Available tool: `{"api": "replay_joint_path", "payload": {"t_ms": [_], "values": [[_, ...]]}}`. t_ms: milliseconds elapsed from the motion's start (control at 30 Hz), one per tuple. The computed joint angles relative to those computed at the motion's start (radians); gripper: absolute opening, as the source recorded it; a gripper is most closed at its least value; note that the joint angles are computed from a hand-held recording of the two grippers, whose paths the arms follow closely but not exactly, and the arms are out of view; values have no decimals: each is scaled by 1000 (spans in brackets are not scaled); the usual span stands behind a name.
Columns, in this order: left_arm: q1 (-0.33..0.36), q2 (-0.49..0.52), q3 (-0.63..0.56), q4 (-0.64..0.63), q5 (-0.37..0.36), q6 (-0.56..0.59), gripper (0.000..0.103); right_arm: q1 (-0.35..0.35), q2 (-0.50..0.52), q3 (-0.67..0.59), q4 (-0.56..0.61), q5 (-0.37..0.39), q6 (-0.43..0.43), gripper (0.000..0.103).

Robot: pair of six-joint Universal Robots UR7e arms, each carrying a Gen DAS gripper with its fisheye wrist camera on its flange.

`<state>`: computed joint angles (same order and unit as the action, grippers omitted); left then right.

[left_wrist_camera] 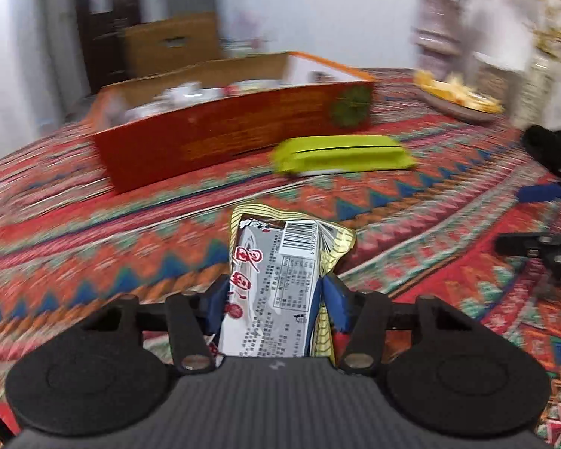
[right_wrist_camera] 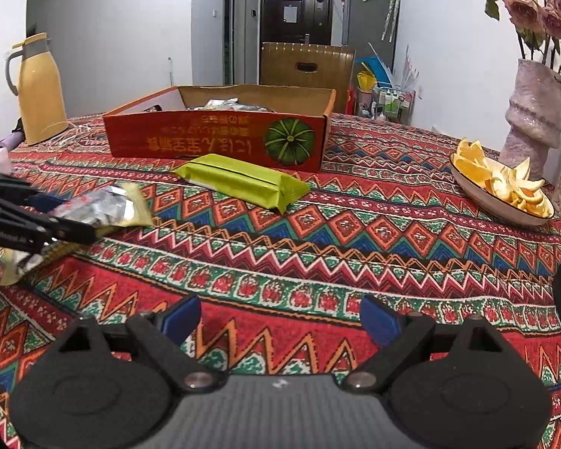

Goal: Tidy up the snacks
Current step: 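Grasp the silver-gold packet with the left tool while the right tool grasps the yellow-green packet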

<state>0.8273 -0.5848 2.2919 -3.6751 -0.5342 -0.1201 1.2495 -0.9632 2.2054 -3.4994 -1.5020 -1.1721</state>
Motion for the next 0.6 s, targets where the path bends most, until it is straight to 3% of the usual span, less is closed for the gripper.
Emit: {"api": "replay_joint_path", "payload": {"t_ms": [100,233,333,467,600], "values": [[-10,-9,31,7,63,-136,53,12,-3,3,2,3,-19,92],[9,-17,34,-38,92,-183,52,49,-2,-19,30,2,-56,92],[31,-1,10,-105,92,-156,53,85,26,-69,50,5,-91,92],[49,47,-23,-220,112,-49,53,146,117,-180,37,-51,-105,91],[59,59,-19,-295,103,4,53,194,218,-327,141,-113,-103,91]]}}
